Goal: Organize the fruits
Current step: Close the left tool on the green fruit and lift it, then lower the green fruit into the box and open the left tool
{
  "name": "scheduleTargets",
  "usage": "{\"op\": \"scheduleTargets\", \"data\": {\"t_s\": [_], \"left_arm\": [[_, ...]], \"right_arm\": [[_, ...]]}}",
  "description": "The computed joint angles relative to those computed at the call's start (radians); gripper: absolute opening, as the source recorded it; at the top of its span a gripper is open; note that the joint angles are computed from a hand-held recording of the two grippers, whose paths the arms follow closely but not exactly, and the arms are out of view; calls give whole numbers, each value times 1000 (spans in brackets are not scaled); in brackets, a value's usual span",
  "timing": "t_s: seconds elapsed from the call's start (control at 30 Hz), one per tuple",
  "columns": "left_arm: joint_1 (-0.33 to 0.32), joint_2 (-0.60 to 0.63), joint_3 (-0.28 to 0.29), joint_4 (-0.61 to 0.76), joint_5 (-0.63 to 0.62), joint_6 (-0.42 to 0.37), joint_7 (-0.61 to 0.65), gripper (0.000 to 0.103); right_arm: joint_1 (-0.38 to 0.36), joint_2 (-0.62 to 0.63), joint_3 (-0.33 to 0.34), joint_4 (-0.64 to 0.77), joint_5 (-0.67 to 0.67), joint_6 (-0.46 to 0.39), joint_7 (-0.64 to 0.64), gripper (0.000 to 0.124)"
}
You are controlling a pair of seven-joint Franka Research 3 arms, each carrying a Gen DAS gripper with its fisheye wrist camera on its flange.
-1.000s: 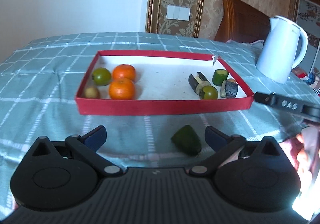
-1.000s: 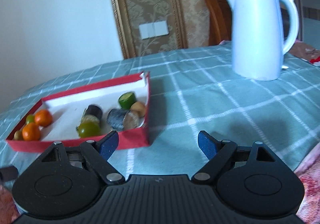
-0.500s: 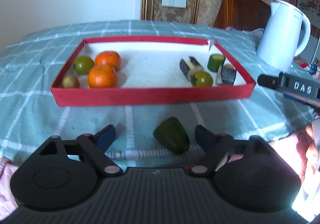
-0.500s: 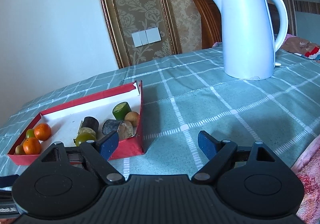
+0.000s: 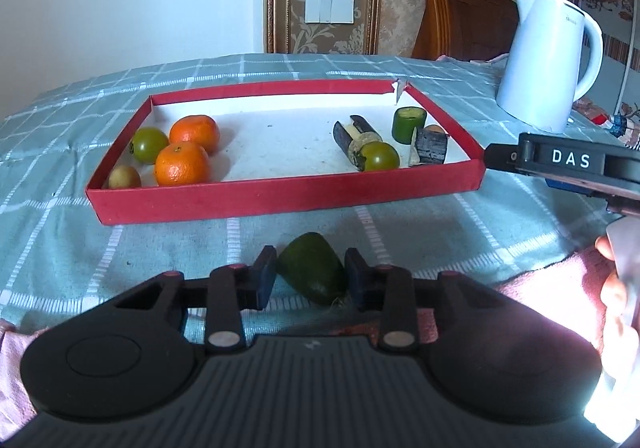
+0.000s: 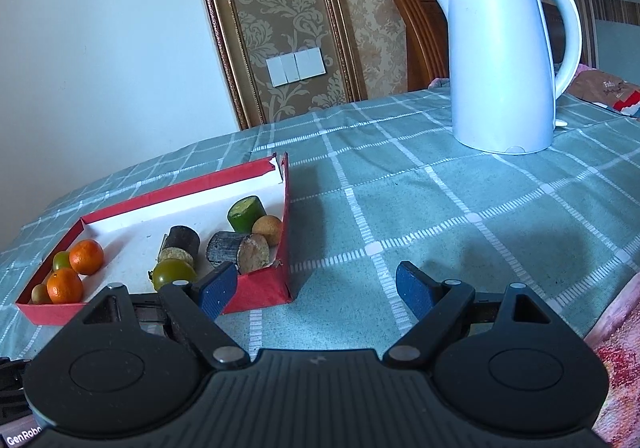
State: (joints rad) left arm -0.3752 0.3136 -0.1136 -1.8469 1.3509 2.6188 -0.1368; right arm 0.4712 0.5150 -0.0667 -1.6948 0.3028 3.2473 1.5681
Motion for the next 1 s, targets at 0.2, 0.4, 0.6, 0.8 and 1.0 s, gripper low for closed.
{"op": "scheduleTargets", "data": {"t_s": [0.2, 0.4, 0.6, 0.8, 1.0], "left_arm": [[11, -12, 1, -9, -13, 26, 3, 33], [19, -39, 3, -14, 31, 33, -26, 33], [42, -42, 5, 13, 54, 26, -40, 33], [55, 2, 22, 88, 38, -9, 5, 33], [65, 77, 47, 180, -32, -10, 93, 33]], "right_arm": [[-1, 1, 0, 2, 1, -6, 1, 87], [-5, 1, 4, 3, -1, -9, 1, 87], [-6, -2, 5, 1, -5, -17, 2, 87], [8, -2, -12, 3, -12, -27, 12, 87], [21, 2, -30, 10, -25, -40, 30, 87]]}}
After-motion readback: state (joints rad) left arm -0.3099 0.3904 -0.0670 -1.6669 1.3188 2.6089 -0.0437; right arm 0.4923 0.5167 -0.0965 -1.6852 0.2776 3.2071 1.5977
